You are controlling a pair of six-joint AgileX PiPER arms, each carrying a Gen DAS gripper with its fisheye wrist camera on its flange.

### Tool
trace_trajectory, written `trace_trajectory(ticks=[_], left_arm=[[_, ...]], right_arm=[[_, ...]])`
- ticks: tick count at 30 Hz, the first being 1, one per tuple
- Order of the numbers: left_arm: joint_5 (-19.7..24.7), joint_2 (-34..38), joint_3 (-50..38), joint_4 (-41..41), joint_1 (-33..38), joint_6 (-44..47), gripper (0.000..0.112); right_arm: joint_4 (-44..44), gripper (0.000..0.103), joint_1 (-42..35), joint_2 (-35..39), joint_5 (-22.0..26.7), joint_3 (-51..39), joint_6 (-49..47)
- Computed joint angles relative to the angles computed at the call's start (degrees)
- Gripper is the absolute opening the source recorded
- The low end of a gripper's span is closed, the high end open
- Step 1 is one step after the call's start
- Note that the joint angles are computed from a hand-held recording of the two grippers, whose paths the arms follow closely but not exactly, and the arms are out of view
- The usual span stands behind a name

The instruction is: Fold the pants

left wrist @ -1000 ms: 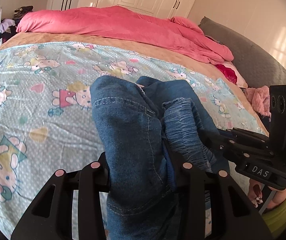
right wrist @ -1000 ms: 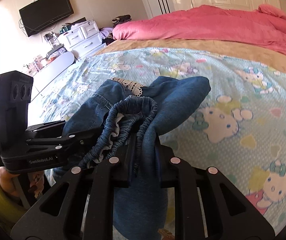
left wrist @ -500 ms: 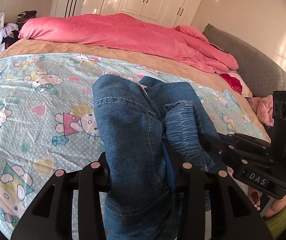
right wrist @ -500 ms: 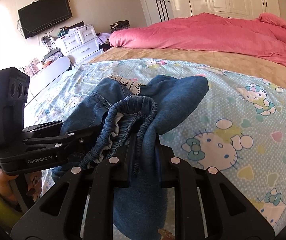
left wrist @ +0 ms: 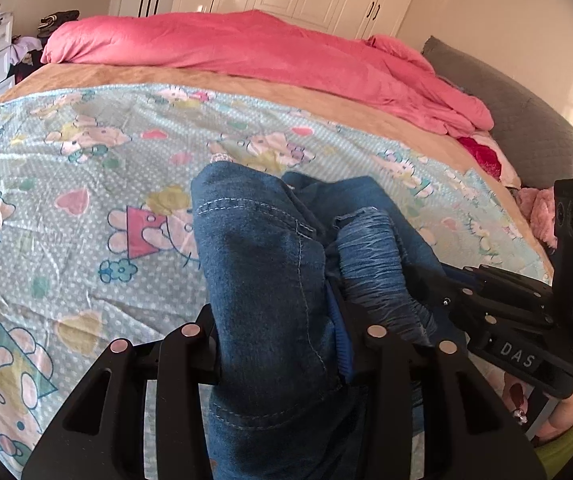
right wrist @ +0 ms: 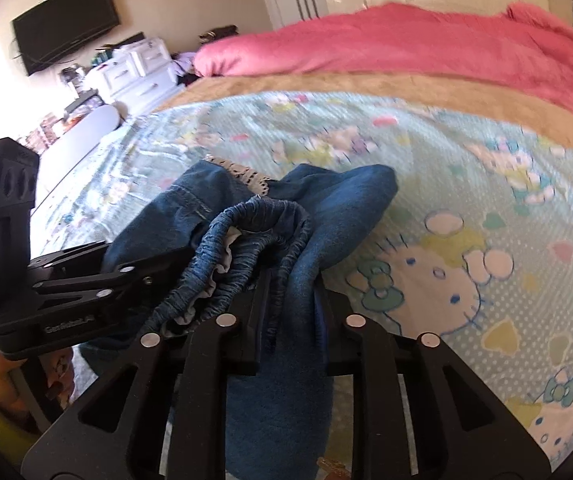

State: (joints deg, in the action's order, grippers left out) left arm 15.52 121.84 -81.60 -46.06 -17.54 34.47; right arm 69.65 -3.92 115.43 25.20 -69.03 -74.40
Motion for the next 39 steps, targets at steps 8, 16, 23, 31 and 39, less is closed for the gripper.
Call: trace_trajectory(ticks=[8,16,23,31,39], left_arm=[[0.8,2.7,-2.0,5.9,0.4,-6.1,0.051],[1.4,3.3,-2.3,5.7,0.6,-6.2,0.053],[1.5,2.4,-1.1,3.3,0.8,-4.3,0.054],[0.2,-1.4,4.1,-2.8,0.9,1.4,0.063],[-2.6,-8.5,12.8,-12.9,0.4,11.0,0.075]], right_arm=[[-8.5,0.037,-0.6,3.2,-1.8,-2.0,10.6],[-10.7,0.040,-0.4,4.2,-2.5,-2.5,13.2],[-6.8,0.057,-1.1,2.3,-3.8,-0.3,10.2],[2.9,0.074,-2.1,-3.0,-5.3,6.3,0.5],[27.3,0.094,-3.3,-13.2,-6.2,19.3,-24.8]])
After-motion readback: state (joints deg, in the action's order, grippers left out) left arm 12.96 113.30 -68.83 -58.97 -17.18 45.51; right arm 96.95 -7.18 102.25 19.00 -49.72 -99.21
